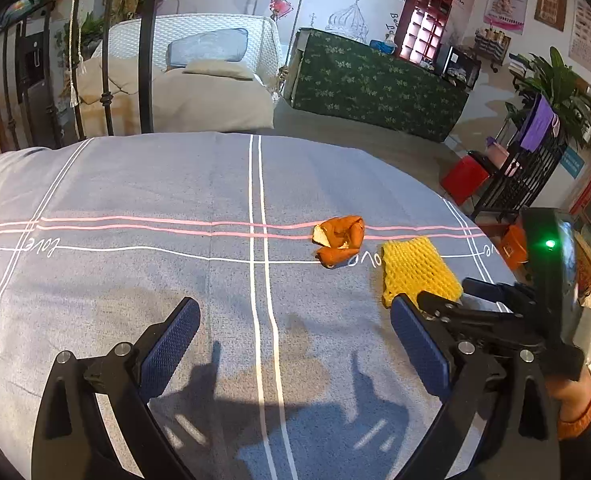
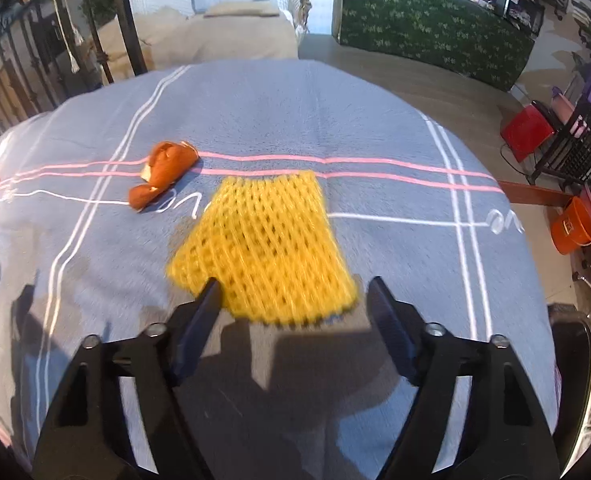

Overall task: Collect trash
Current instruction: 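Grasp the yellow mesh net with the right tool while the left tool grasps the orange peel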

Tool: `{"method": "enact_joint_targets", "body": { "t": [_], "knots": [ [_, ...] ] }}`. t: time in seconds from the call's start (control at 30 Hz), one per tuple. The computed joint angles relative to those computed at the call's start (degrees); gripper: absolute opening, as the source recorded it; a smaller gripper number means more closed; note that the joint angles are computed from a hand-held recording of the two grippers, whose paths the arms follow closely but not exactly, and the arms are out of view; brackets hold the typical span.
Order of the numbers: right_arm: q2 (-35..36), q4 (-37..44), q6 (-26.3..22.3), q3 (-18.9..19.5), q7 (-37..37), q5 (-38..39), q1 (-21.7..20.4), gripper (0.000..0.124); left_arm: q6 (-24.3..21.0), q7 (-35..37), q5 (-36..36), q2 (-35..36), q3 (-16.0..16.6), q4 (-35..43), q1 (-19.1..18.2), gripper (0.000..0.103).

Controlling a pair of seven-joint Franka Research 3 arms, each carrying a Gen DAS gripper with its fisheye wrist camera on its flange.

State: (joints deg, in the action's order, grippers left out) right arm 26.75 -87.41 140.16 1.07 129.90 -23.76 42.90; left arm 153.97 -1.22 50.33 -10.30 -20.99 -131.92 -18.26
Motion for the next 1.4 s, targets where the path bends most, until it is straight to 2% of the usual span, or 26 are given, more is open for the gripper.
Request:
{"method": "enact_joint_targets", "body": {
  "t": [0.17,0.23,0.33,0.47,0.7,0.97,1.03,1.1,1.4],
  "knots": [
    [2.5,3.1,-1.5,-0.2,-0.6,0.8,0.4,0.058,2.1,0.3,-0.5,0.4,0.8,-0.7,0.6,0.094],
    [2.3,2.8,-1.0,-0.3,-1.2,0.4,0.6,0.034,2.9,0.3,-0.6,0.8,1.0,-0.7,0.8,0.094],
    [2.0,2.7,-1.0,-0.6,-1.8,-1.0,1.5,0.022,3.4,1.1,-1.2,1.6,1.1,-0.1,0.8,0.094],
    [0.1,0.1,1.4,-0.7,-0.8,-2.1,1.5,0.019,3.0,2.3,-1.1,2.3,1.1,0.8,0.6,0.094],
    [-8.5,-10.2,5.7,0.2,4.4,-2.6,-0.6,0.019,4.1,2.7,-0.8,5.0,1.9,3.1,0.5,0.094],
    [-15.0,-17.5,7.6,2.8,9.9,-6.0,-3.6,0.019,4.6,8.4,-2.4,11.1,3.6,9.3,-1.3,0.094],
    [-16.1,-18.8,8.1,3.5,10.8,-6.5,-4.4,0.019,4.1,9.8,-2.1,12.9,4.1,11.1,-2.0,0.094],
    [-16.9,-19.7,8.0,4.0,12.0,-7.1,-4.9,0.019,2.7,11.4,-2.7,14.5,4.6,12.8,-2.8,0.089],
    [-19.1,-23.1,8.1,6.1,14.1,-6.6,-7.3,0.019,-2.3,20.9,-10.1,21.9,6.5,20.6,-5.3,0.078]
  ]
}}
